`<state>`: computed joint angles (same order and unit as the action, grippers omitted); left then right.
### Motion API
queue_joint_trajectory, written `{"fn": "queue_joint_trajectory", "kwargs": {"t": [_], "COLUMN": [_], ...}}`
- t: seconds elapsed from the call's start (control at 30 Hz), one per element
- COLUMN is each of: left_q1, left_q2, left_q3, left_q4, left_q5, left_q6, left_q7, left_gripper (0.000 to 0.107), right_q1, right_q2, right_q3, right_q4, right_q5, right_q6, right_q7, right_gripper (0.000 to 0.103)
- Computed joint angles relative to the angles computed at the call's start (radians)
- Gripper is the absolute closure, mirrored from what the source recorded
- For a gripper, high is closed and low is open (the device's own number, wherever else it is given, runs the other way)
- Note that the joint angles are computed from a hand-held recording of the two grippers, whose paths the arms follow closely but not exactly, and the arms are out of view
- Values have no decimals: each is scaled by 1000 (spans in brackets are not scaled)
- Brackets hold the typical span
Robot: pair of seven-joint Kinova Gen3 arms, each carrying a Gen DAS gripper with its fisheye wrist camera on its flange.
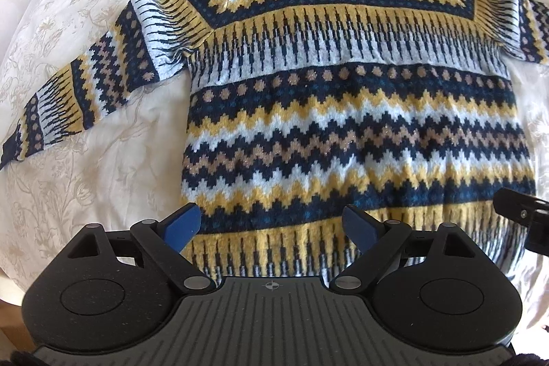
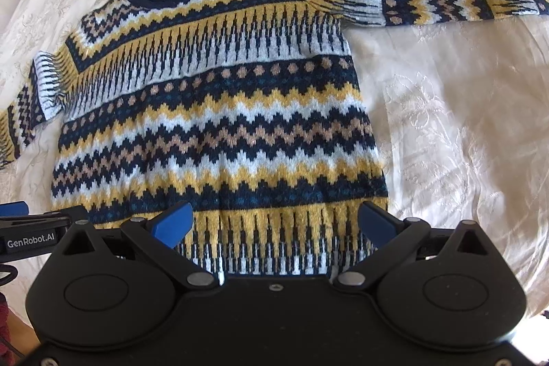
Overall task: Fold small clothes
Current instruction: 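Move the right gripper to the navy sleeve cuff and close on it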
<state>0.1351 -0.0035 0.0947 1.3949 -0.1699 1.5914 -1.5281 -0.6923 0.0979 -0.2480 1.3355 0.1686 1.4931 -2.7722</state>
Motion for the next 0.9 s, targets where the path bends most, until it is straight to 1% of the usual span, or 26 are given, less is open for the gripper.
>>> {"fn": "queue_joint_trajectory", "kwargs": {"t": [0.07, 0.13, 0.17, 0.2, 0.27, 0.33, 0.43, 0.47, 0.57, 0.63, 0.67, 0.7, 0.73, 0.77, 0.8, 0.9], "left_q1": [13, 35, 47, 57, 75, 98, 142, 155, 182, 199, 209, 219, 230, 239, 248, 265], "left_q2": [3, 8, 11, 14, 21, 33, 52, 58, 71, 77, 80, 82, 85, 86, 90, 96], "left_q3": [13, 31, 38, 43, 50, 59, 77, 79, 79, 80, 82, 84, 87, 89, 91, 90], "left_q4": [-8, -20, -29, -39, -59, -78, -104, -112, -133, -147, -154, -160, -165, -169, -176, -187], "left_q5": [-8, -31, -39, -40, -30, -23, -37, -37, -21, -14, -16, -22, -31, -40, -48, -62], "left_q6": [6, 17, 26, 33, 46, 59, 69, 71, 73, 78, 81, 85, 88, 92, 98, 113], "left_q7": [40, 96, 127, 157, 208, 257, 346, 373, 452, 500, 521, 539, 555, 566, 576, 605], "left_gripper": [18, 18, 18, 18, 18, 18, 18, 18, 18, 18, 18, 18, 18, 18, 18, 18], "right_q1": [14, 34, 62, 107, 178, 244, 327, 338, 330, 346, 374, 410, 457, 485, 526, 665], "right_q2": [-33, -81, -108, -140, -173, -222, -246, -257, -284, -302, -305, -304, -296, -288, -279, -254], "right_q3": [18, 55, 71, 89, 90, 131, 139, 166, 302, 392, 420, 431, 460, 470, 462, 417], "right_q4": [41, 102, 132, 166, 208, 254, 272, 281, 299, 311, 312, 308, 296, 288, 280, 264], "right_q5": [-6, -32, -64, -93, -151, -169, -192, -195, -222, -259, -283, -295, -290, -291, -283, -291], "right_q6": [-50, -128, -169, -210, -265, -311, -317, -322, -330, -345, -346, -344, -337, -330, -325, -321], "right_q7": [31, 87, 127, 168, 249, 331, 453, 493, 615, 697, 737, 765, 791, 818, 835, 896], "right_gripper": [3, 8, 9, 10, 10, 10, 10, 10, 11, 11, 11, 11, 11, 11, 11, 11]}}
